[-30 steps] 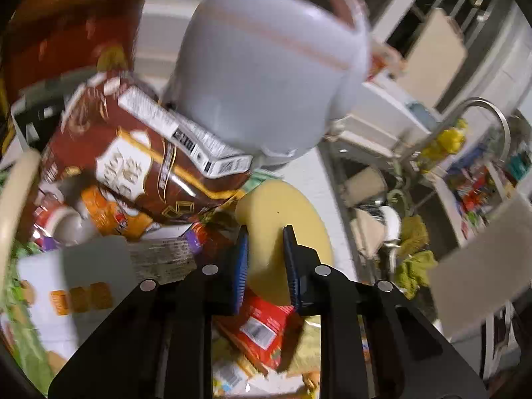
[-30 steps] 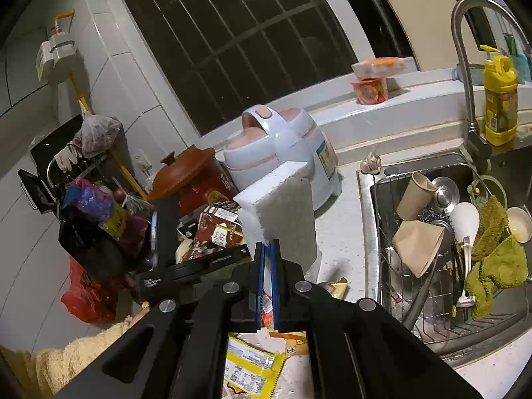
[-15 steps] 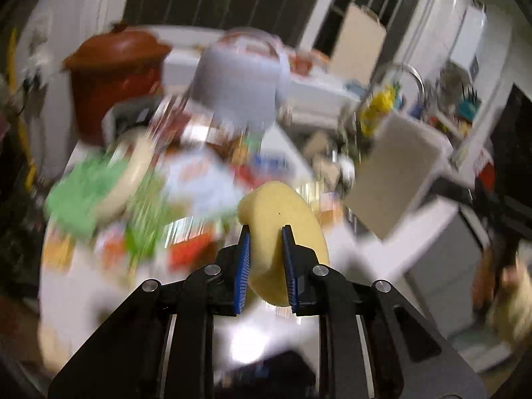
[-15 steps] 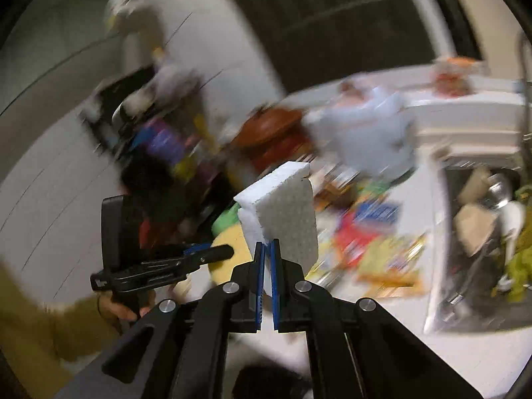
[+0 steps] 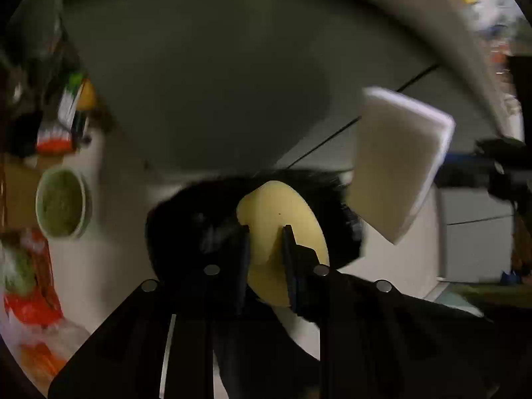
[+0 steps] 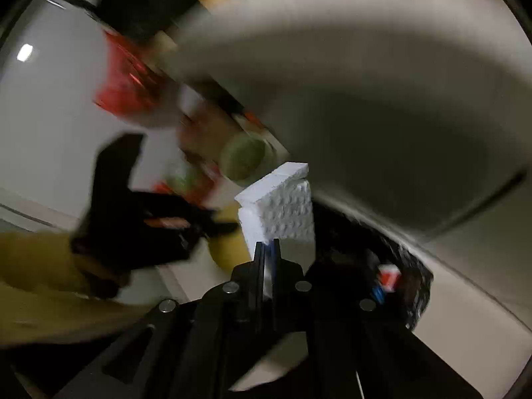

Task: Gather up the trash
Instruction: 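Lower both sponges into the black trash bag and open both tools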

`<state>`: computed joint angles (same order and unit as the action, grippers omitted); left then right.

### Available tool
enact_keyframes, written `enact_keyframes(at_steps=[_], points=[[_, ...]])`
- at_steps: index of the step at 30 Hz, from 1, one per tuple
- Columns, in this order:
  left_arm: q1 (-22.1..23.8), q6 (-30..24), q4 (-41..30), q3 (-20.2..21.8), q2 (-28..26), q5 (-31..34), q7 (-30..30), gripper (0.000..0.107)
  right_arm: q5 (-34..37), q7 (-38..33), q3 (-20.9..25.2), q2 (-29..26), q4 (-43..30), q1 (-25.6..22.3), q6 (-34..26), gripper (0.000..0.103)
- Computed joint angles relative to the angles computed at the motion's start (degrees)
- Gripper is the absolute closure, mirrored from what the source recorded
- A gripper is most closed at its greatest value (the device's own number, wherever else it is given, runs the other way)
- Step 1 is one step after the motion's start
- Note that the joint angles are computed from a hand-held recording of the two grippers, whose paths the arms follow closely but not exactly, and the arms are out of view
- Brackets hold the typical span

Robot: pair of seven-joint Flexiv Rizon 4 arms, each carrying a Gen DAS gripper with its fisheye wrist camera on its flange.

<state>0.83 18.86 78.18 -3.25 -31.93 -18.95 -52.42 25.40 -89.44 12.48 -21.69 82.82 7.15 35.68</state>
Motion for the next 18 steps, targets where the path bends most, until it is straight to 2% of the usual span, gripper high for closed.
enact_keyframes(at_steps=[3, 4, 5, 6, 7, 9, 11, 13, 15, 18], points=[[-1.54, 4.95, 1.52, 1.57, -3.79, 2.52, -4.19, 0.076, -5.71, 3.08, -1.61, -3.72, 5.12, 3.03, 3.97, 0.094], [-1.85, 4.91, 0.99, 2.03, -5.6, 3.23, -6.61, 0.063, -8.07, 4.69, -2.2, -5.13, 5.97, 4.02, 4.52, 0.093], [-2.38, 4.58, -0.11, 2.45, -6.98, 4.45, -8.6, 0.051, -10.3, 6.37, -2.66, -6.36, 6.47, 4.81, 4.48, 0.079], [-3.19, 4.79, -0.86, 3.25, -8.33, 6.45, -10.61, 0.046, -12.41, 8.1, -3.11, -7.32, 6.76, 5.45, 4.32, 0.048], [-3.29, 4.42, -1.4, 3.28, -9.29, 7.47, -11.16, 0.043, -16.65, 11.31, -4.57, -8.58, 7.82, 7.24, 4.81, 0.035], [-4.39, 4.81, -2.32, 4.05, -10.63, 11.23, -11.42, 0.041, -19.92, 12.03, -4.43, -9.82, 8.91, 7.43, 5.66, 0.04], [-4.68, 5.03, -2.47, 4.12, -11.08, 13.15, -11.17, 0.039, -20.54, 13.35, -3.77, -10.55, 8.81, 6.63, 4.84, 0.04], [-4.17, 6.27, -2.12, 3.79, -11.15, 13.24, -10.87, 0.039, -21.11, 14.39, -3.51, -10.77, 9.18, 6.17, 5.79, 0.039], [-3.71, 8.2, -0.5, 3.61, -9.98, 13.17, -10.49, 0.032, -21.88, 15.1, -3.31, -10.27, 9.59, 5.89, 6.15, 0.038], [-3.87, 7.56, -1.04, 3.37, -9.55, 13.43, -10.2, 0.032, -22.43, 15.65, -2.89, -9.25, 9.67, 5.47, 6.07, 0.037]])
